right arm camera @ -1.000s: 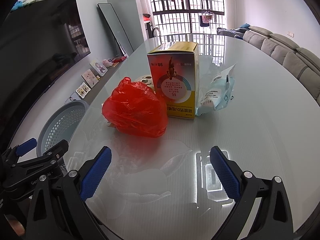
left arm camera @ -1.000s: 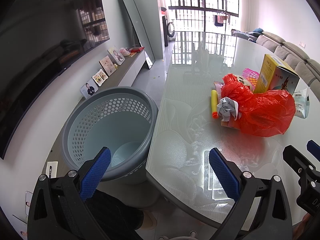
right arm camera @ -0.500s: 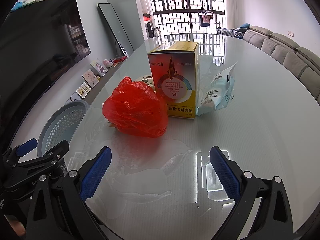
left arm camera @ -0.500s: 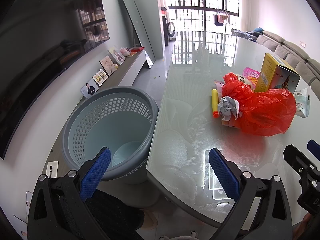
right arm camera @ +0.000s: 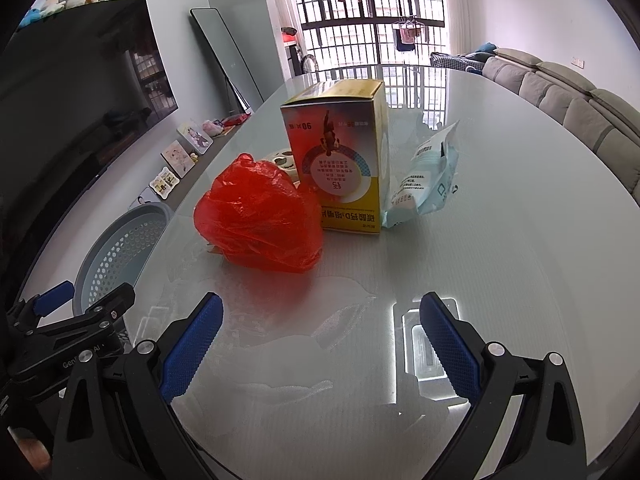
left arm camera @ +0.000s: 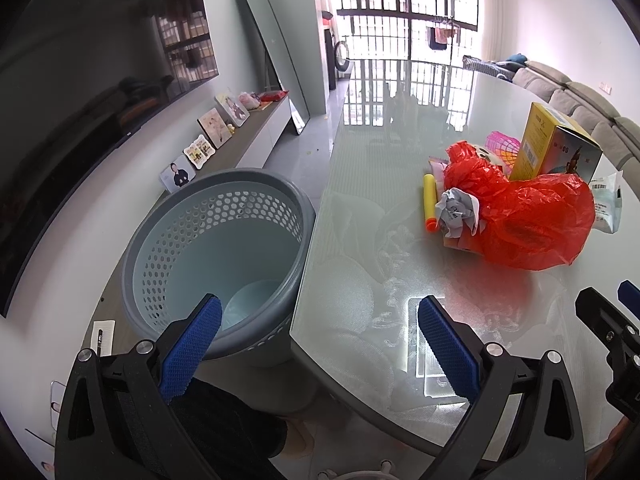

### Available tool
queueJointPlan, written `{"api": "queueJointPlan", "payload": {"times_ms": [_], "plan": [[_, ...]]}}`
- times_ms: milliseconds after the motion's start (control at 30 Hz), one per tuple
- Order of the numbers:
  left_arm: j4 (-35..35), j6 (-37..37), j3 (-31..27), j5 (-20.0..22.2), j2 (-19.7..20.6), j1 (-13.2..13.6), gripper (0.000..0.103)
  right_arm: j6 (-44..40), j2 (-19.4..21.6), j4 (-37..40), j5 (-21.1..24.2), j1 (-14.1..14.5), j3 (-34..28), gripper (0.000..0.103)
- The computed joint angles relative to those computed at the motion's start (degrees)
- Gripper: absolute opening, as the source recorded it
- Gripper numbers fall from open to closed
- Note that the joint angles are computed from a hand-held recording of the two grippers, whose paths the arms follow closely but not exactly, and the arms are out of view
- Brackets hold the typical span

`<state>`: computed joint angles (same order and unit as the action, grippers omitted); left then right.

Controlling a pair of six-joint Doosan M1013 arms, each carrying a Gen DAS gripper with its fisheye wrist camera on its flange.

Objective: Collect trash
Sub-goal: 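Reach the right tool to the white-blue wipe packet and close on it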

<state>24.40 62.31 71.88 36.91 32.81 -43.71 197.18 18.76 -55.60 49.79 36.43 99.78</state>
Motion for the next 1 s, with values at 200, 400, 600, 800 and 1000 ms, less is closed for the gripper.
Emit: {"api": "queueJointPlan", "payload": {"times_ms": [200, 400, 600, 800, 1000], "plan": [[-1.1, 1.1, -0.2, -0.3, 0.2, -0.2, 0.097, 2.6, -1.2, -0.5, 1.2, -0.1, 1.8, 0.094], [-2.4, 2.5, -1.0, -0.4, 0.7, -0.6, 0.097, 4.6, -2.2, -0.8, 3.4, -0.3, 3.2, 0.094], [-2.9, 2.9, -1.8, -0.7, 1.3, -0.8, 0.097, 4.7, -2.5, -0.5, 4.5, -1.1, 3.8, 0.094], [-3.1, 3.6, -3.1, -0.5, 2.0, -0.9, 0.097, 5.9, -3.1, -1.2, 3.5, -2.7, 4.3, 0.094], [-3.8, 4.3, -4.3, 0.2, 2.8, -0.9, 0.097, 7.7, -3.4, -3.3, 3.6, -4.6, 4.4, 0.094]]}}
